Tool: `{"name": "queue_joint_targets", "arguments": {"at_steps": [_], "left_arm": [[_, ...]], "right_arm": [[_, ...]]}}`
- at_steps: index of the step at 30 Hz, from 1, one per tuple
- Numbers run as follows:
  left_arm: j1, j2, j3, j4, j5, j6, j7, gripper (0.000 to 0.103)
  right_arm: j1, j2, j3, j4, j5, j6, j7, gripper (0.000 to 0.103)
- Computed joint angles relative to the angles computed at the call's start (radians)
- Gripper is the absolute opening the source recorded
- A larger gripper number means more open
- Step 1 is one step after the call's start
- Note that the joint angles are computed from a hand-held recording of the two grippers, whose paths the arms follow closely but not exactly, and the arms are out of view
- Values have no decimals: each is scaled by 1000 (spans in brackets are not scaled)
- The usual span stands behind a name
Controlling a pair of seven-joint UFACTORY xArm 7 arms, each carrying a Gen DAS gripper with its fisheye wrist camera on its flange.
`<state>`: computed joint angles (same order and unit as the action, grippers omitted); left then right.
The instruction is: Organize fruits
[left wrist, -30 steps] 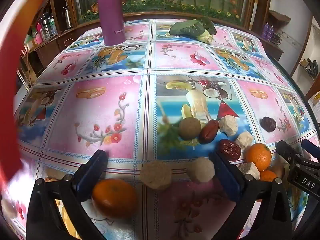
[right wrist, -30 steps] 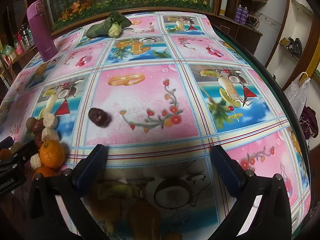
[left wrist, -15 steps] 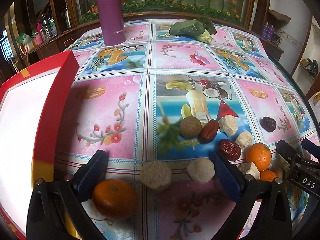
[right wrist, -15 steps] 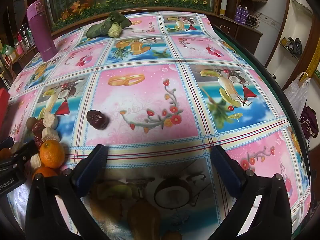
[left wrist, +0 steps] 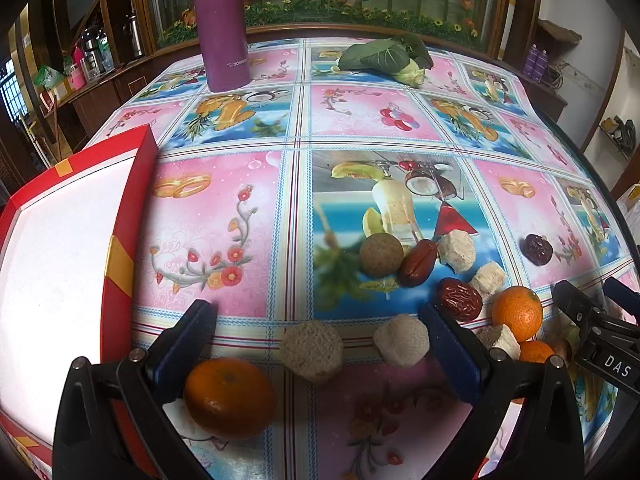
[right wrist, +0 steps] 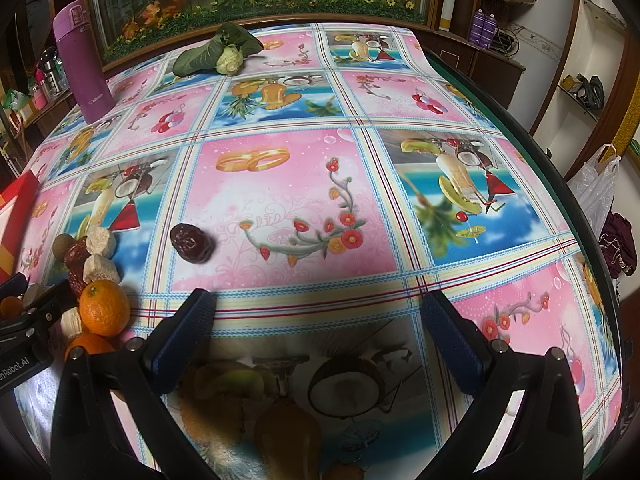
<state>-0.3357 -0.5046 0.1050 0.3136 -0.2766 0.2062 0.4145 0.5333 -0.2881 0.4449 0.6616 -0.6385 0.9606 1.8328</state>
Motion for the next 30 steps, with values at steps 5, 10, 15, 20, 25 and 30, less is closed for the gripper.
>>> {"name": "queue_joint_targets", "arguments": {"at_steps": [5,10,15,20,25,30], "left_arm": [[-2,1,2,0,1,0,0,103],[-1,1,1,0,1,-1,-1,103],[-1,0,-1,-1,2,-1,-4,103],[-1,1,2,0,3,-1,-2,103],[-1,0,-1,-1,3,-1,-5,102],[-1,0,1,0,3,-1,-3,102]], "right_arm": [[1,0,-1,0,0,0,0,103],[1,0,-1,0,0,0,0,103],[1,0,-1,0,0,0,0,103],[1,0,-1,0,0,0,0,103],[1,-1,-1,1,1,1,-1,103],[4,-8,-6,-4,8,-8,-18,103]]}}
